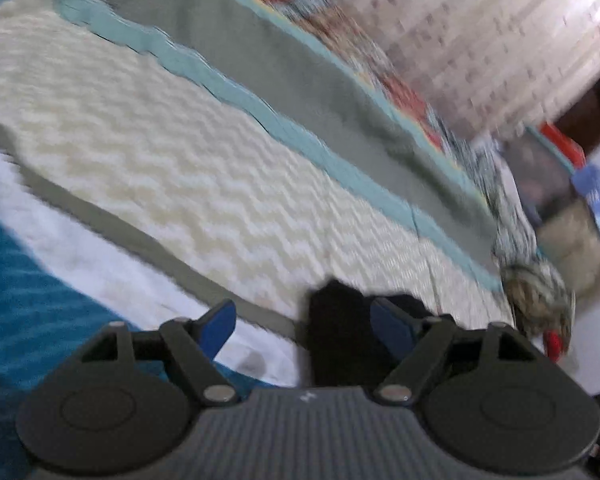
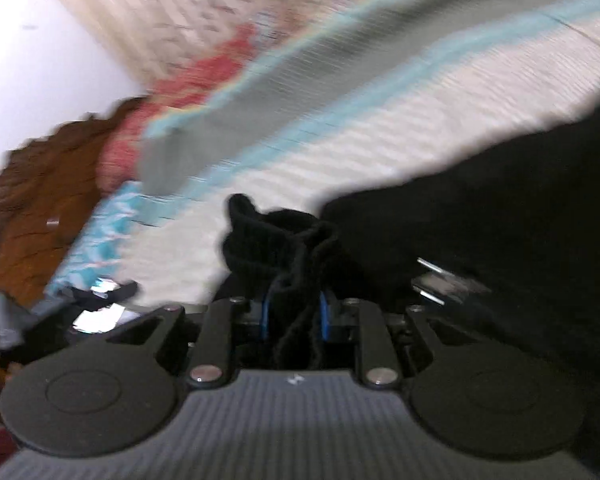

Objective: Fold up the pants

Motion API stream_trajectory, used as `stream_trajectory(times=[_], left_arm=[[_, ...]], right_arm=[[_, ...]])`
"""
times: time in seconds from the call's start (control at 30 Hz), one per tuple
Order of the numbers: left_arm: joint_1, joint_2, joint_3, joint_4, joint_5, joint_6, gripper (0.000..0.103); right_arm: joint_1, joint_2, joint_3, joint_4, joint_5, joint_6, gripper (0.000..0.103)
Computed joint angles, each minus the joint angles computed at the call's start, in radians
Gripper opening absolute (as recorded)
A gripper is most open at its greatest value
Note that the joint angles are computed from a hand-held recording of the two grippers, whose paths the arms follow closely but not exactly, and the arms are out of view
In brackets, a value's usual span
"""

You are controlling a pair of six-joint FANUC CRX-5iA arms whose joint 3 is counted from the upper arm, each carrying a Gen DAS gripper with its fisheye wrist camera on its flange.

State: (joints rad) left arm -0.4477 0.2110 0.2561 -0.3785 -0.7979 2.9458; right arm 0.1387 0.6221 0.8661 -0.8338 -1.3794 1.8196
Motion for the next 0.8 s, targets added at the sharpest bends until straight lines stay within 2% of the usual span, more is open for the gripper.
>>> stream_trajectory(times=[0.07,0.17,0.2,0.23,0.27,0.3,0.33,0.4,0.47,0.5,0.53,0.63,0.67,0.7,0.73,0.77,0.8], left_arm=[[0.029,0.055,0.022,0.128,0.039,-0.15,0.094],[0.061,0.12,0.032,0.291,0.072,-0.301,0.094],[0.066,0.135,0.028,0.32,0.091,-0.32,0.082],[0.058,0.152,0.051,0.297,0.077,-0.305,0.064],[0.048,0.171,0.092,0.266,0.038,-0.297,0.021],[0.042,0.176,0.112,0.248,0.026,-0.28,0.012],[0.022,0.168,0.133,0.179,0.018,-0.219,0.011],[-0.06,0.148,0.213,-0.064,-0.05,-0.14,0.011],[-0.17,0.156,0.298,-0.311,-0.165,-0.167,0.011],[-0.209,0.179,0.341,-0.379,-0.232,-0.209,0.011],[-0.227,0.219,0.399,-0.394,-0.309,-0.277,0.011],[-0.2,0.333,0.511,-0.302,-0.443,-0.436,0.014],[-0.188,0.374,0.549,-0.272,-0.499,-0.465,0.017],[-0.18,0.381,0.545,-0.253,-0.514,-0.461,0.02],[-0.18,0.366,0.52,-0.26,-0.496,-0.424,0.021],[-0.178,0.342,0.494,-0.257,-0.472,-0.392,0.023],[-0.177,0.324,0.482,-0.254,-0.464,-0.373,0.031]], right_arm=[[0.01,-0.008,-0.036,0.049,0.024,0.002,0.028],[0.0,-0.011,-0.042,0.038,0.019,0.005,0.029],[-0.003,-0.005,-0.033,0.032,0.007,0.003,0.029],[-0.006,0.008,-0.019,0.027,-0.001,-0.011,0.029],[-0.01,0.012,-0.016,0.022,-0.007,-0.026,0.029],[-0.007,0.013,-0.012,0.02,-0.008,-0.041,0.029],[-0.005,0.007,-0.015,0.015,-0.007,-0.037,0.029],[-0.003,-0.023,-0.044,-0.015,0.001,0.017,0.029],[-0.007,-0.045,-0.068,-0.073,0.004,0.072,0.03],[-0.004,-0.054,-0.078,-0.085,0.01,0.087,0.03],[0.01,-0.053,-0.082,-0.068,0.02,0.084,0.031],[0.073,-0.024,-0.084,0.094,0.039,-0.031,0.037],[0.069,-0.02,-0.09,0.087,0.046,-0.059,0.038],[0.059,-0.02,-0.089,0.066,0.043,-0.063,0.039],[0.058,-0.018,-0.073,0.066,0.023,-0.049,0.043],[0.058,-0.031,-0.076,0.073,0.025,-0.015,0.05],[0.064,-0.064,-0.112,0.097,0.068,0.017,0.054]])
